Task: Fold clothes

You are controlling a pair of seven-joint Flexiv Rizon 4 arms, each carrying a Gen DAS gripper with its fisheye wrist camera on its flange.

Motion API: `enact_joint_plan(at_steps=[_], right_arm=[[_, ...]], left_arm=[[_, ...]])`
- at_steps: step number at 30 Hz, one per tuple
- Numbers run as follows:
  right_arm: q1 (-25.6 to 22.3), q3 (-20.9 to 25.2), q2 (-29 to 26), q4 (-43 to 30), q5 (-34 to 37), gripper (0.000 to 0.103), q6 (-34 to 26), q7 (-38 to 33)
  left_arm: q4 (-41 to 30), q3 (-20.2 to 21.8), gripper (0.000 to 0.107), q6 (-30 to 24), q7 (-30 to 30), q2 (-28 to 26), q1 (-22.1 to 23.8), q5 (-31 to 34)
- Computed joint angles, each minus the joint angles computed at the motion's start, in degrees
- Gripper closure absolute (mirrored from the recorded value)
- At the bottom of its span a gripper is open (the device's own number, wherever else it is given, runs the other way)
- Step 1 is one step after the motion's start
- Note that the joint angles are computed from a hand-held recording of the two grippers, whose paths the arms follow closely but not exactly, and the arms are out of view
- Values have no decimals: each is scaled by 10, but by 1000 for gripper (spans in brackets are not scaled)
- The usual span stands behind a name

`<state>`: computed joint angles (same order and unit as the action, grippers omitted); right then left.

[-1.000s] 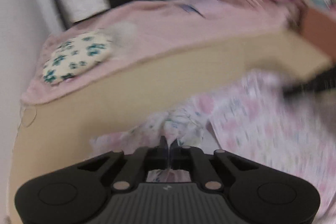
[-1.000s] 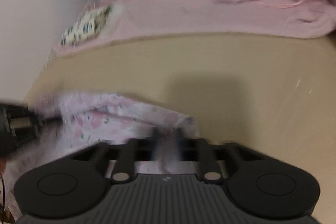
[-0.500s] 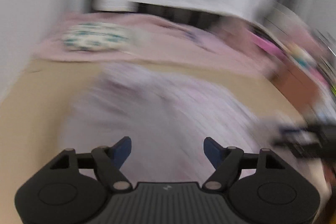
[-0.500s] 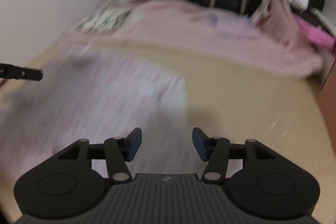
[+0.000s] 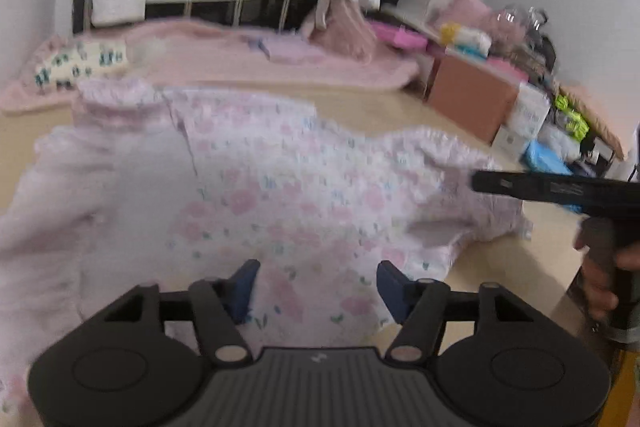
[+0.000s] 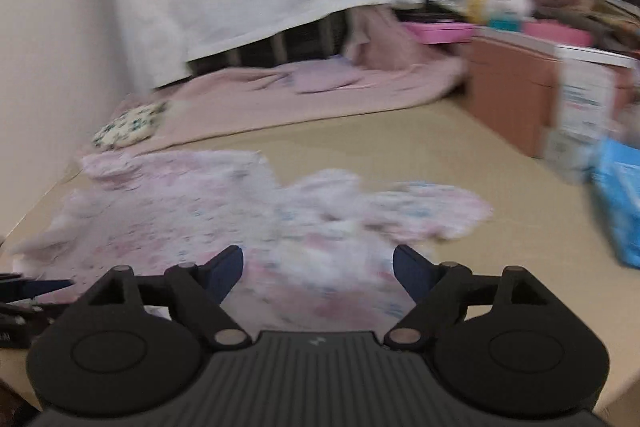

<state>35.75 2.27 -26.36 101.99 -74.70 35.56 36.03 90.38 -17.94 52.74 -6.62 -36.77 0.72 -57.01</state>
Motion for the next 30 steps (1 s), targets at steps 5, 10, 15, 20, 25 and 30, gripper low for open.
enact_joint_plan(at_steps=[5,10,15,20,25,30], right_arm=[[25,-5,-17,-20,52,100,-64,-15],[71,29,25,49,52,97,-198,93],[69,49,42,70,12,81,-194,124],[-16,18,20,39,-205,38,82,27],[-91,9,-33,-25,-167,43,308,-164],[-127,-1,-62,-49,-60,44,437,-345]], left_arm=[[32,-6,101,-39,48,24,28,-32],[105,-11,76,-122,172,67,67,-157],[119,25,46,-170,226,80,45,-135],[94,40,37,-155,211,68,28,-245],[10,55,32,-98,27,11,12,-199],[-15,41,32,-52,-34,-9,17,-145]])
